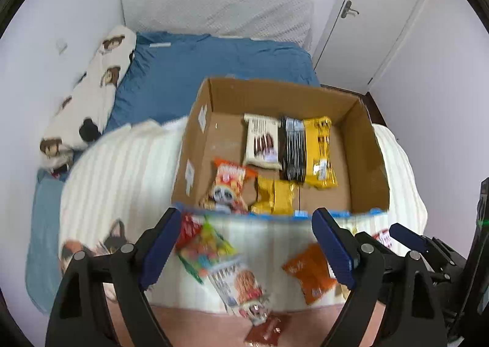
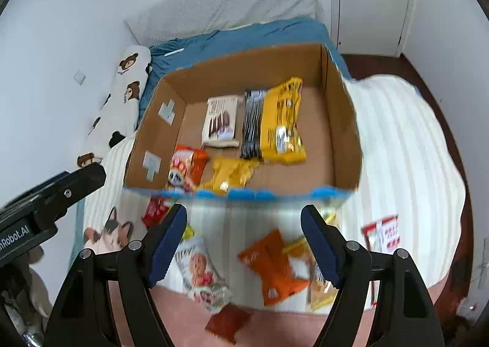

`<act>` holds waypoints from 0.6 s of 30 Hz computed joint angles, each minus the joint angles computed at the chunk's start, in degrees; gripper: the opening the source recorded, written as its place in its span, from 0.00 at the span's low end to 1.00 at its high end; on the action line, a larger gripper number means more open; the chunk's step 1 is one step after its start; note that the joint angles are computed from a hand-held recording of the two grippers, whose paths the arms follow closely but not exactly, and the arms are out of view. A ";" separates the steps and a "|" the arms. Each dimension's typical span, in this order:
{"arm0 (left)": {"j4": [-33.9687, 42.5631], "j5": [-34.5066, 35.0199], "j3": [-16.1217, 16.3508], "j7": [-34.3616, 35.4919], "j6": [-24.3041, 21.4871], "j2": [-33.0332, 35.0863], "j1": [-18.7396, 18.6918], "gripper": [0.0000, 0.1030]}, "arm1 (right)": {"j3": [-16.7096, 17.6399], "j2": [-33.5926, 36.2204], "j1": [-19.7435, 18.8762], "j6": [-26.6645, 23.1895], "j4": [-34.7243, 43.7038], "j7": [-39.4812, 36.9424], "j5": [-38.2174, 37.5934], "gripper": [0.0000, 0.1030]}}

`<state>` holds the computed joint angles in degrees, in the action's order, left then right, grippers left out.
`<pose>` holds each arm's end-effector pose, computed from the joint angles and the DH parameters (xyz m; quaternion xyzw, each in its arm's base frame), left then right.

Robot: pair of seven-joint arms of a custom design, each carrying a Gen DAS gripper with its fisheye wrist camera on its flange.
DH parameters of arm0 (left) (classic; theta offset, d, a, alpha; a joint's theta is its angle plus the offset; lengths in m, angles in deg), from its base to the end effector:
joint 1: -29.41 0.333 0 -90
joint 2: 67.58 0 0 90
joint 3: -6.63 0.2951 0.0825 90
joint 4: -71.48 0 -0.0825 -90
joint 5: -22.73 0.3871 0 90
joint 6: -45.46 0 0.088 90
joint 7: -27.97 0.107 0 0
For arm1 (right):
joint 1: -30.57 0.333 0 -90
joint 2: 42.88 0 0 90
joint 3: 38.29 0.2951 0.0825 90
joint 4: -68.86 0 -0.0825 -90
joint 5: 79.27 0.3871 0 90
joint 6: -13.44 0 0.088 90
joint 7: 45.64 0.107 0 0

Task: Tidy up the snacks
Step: 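Grasp the orange bag with the right tool while the left tool grasps the white nitz pack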

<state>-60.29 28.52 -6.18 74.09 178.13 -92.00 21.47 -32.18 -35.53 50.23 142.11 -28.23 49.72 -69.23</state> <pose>0.4413 -0.1751 0.5350 -0.7975 0.5575 -0.1870 0.1347 0.5749 0.2793 0.5380 -0.7759 0.5890 -0.0289 0.2239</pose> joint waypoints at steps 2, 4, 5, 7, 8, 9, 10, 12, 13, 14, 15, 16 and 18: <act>-2.87 -2.52 0.40 -0.39 -0.04 -1.55 -1.11 0.85 | -0.09 -1.92 -0.34 -0.08 -3.14 -0.80 1.05 0.77; -5.61 -5.03 0.62 -0.75 -0.08 -2.36 -2.16 0.84 | -0.24 -2.88 -0.61 0.05 -5.72 -1.45 1.90 0.77; -7.16 -6.49 0.81 -0.66 0.00 -2.53 -2.83 0.84 | -0.31 -3.48 -0.72 0.12 -7.30 -1.76 2.14 0.77; -9.65 -8.83 0.81 -1.32 -0.43 -2.60 -3.73 0.84 | -0.44 -3.95 -0.89 -0.06 -9.76 -2.38 2.47 0.77; -11.29 -11.57 1.61 -1.01 0.10 -2.04 -4.65 0.84 | -0.52 -3.86 -0.98 -0.03 -10.53 -2.47 2.50 0.77; -12.26 -13.91 2.26 -0.86 0.39 -1.32 -5.19 0.84 | -0.59 -3.79 -1.07 0.01 -11.42 -2.49 2.61 0.77; -13.11 -17.02 3.33 0.14 1.20 -0.20 -5.94 0.84 | -0.64 -3.43 -1.12 -0.18 -12.03 -2.36 2.47 0.77; -14.23 -23.22 5.09 2.21 3.03 2.58 -6.83 0.84 | -0.65 -2.53 -1.20 -0.46 -12.81 -2.19 2.34 0.77; -14.56 -25.52 5.28 2.83 3.83 3.59 -7.01 0.84 | -0.65 -1.87 -1.31 -0.76 -12.93 -2.39 2.76 0.77; -14.68 -28.67 5.85 3.74 4.86 5.42 -7.25 0.84 | -0.61 -1.14 -1.32 -0.92 -12.89 -2.37 2.74 0.77; -14.80 -31.40 6.11 4.71 5.89 6.72 -7.36 0.84 | -0.57 -0.25 -1.32 -1.12 -12.70 -2.42 2.63 0.77; -14.30 -34.38 6.41 5.91 6.59 9.02 -7.52 0.84 | -0.51 0.54 -1.38 -1.26 -12.41 -2.83 2.72 0.77; -13.07 -38.49 6.24 8.53 6.84 12.46 -7.38 0.84 | -0.33 2.29 -1.16 -1.41 -11.70 -3.41 1.67 0.77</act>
<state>-73.36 -9.97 0.06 82.63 184.97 -79.54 14.09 -32.51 -33.25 49.07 140.70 -39.93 46.30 -67.56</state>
